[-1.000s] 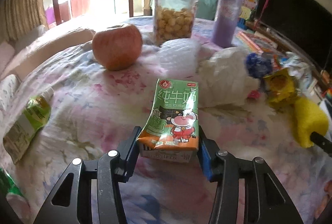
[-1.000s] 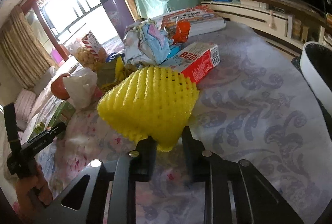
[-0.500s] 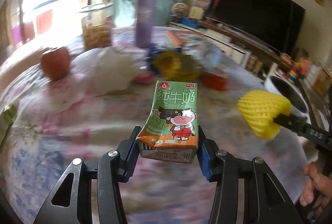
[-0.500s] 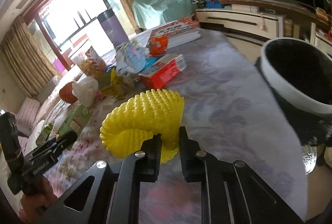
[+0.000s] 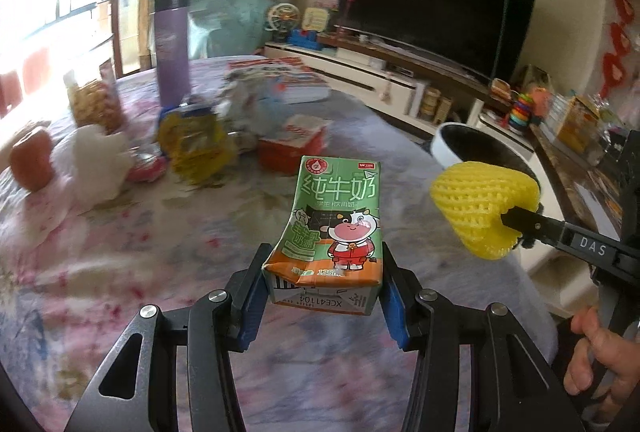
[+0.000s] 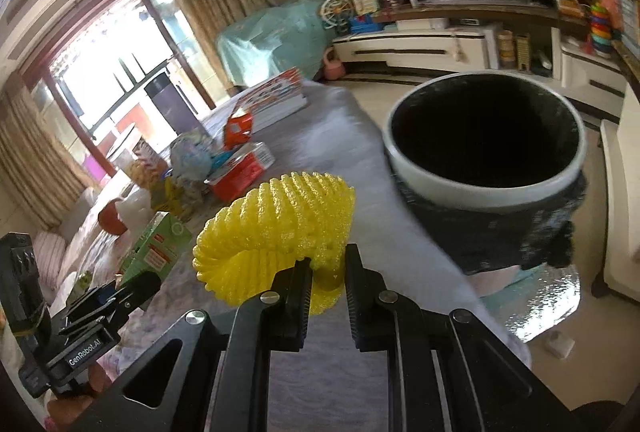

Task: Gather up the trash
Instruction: 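Carry the green carton and yellow foam net over the trash bin with both tools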

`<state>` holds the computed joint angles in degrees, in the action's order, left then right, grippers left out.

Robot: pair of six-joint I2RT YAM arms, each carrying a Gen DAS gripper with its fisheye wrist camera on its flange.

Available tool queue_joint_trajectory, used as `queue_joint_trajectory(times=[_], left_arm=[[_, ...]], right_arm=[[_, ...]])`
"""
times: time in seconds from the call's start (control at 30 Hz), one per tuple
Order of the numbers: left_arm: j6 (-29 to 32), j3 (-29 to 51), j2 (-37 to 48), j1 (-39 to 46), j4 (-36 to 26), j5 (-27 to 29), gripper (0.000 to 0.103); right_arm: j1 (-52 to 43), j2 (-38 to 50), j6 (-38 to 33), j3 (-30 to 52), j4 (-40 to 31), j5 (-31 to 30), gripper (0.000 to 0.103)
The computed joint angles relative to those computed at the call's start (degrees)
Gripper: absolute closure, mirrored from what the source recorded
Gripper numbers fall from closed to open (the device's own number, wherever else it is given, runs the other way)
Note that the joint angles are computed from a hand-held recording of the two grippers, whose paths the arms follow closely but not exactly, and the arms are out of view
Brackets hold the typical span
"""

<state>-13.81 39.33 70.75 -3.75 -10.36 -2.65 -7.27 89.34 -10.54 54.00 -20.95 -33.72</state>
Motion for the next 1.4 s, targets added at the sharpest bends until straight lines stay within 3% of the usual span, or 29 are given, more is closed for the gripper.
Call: queue_joint_trajectory(times=[0.77,1.4], left_arm=[[0.37,17.5,21.83,-9.14,3.88,-1.19,0.055],[3.9,40.35,39.88,-11.0,-1.86,0.28,0.055]], right_arm=[[-12.25,8.73,-1.55,12.29,-2.93,-2.2,0.087],[-13.23,19.26,-0.93,26.2,-5.99,1.35,0.087]])
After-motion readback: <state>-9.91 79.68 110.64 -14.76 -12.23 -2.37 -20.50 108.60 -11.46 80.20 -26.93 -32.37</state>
